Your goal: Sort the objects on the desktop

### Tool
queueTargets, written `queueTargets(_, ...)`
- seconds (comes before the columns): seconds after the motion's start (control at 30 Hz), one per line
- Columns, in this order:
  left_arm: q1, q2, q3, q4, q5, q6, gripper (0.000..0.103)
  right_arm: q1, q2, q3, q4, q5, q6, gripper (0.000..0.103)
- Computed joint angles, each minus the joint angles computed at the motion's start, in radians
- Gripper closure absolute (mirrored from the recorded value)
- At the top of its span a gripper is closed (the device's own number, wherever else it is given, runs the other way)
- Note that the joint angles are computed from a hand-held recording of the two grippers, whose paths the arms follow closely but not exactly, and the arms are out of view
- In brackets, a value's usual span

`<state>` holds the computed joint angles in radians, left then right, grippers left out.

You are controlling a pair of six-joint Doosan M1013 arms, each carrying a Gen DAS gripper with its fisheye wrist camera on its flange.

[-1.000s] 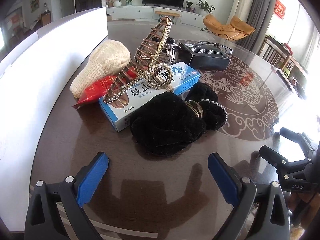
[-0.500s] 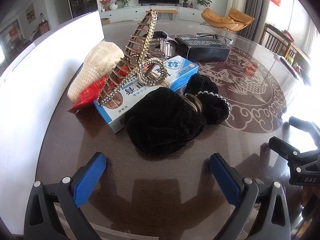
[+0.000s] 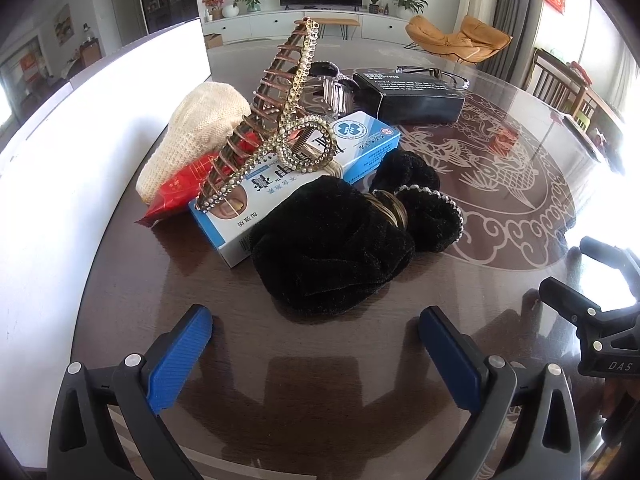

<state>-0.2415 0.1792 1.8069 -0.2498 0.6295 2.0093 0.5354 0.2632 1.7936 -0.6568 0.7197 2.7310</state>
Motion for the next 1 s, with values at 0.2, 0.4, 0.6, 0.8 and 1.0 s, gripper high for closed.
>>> queueTargets(0.2,-0.009,-0.002,-0.001,0.052,0.008,-0.077,0.000,0.000,0.000,0.000,0.000,0.000,0.000,0.000)
queueTargets(0.4,-0.009,-0.009,0.016,0.039,-0.027,-0.074,0.000,0.000,0.000,0.000,0.000,-0.001,0.000,0.000)
queueTargets(0.6,-0.010,-0.006,0.015,0.038,-0.035,-0.073,0.000,0.000,0.000,0.000,0.001,0.000,0.000,0.000)
queueTargets(0.8,-0.010,-0.005,0.015,0.037,-0.035,-0.073,0.000,0.000,0.000,0.000,0.000,-0.001,-0.001,0.000)
queueTargets(1.0,-0.011,0.001,-0.002,0.058,-0.008,-0.103,0.000,0.000,0.000,0.000,0.000,-0.001,0.000,0.000)
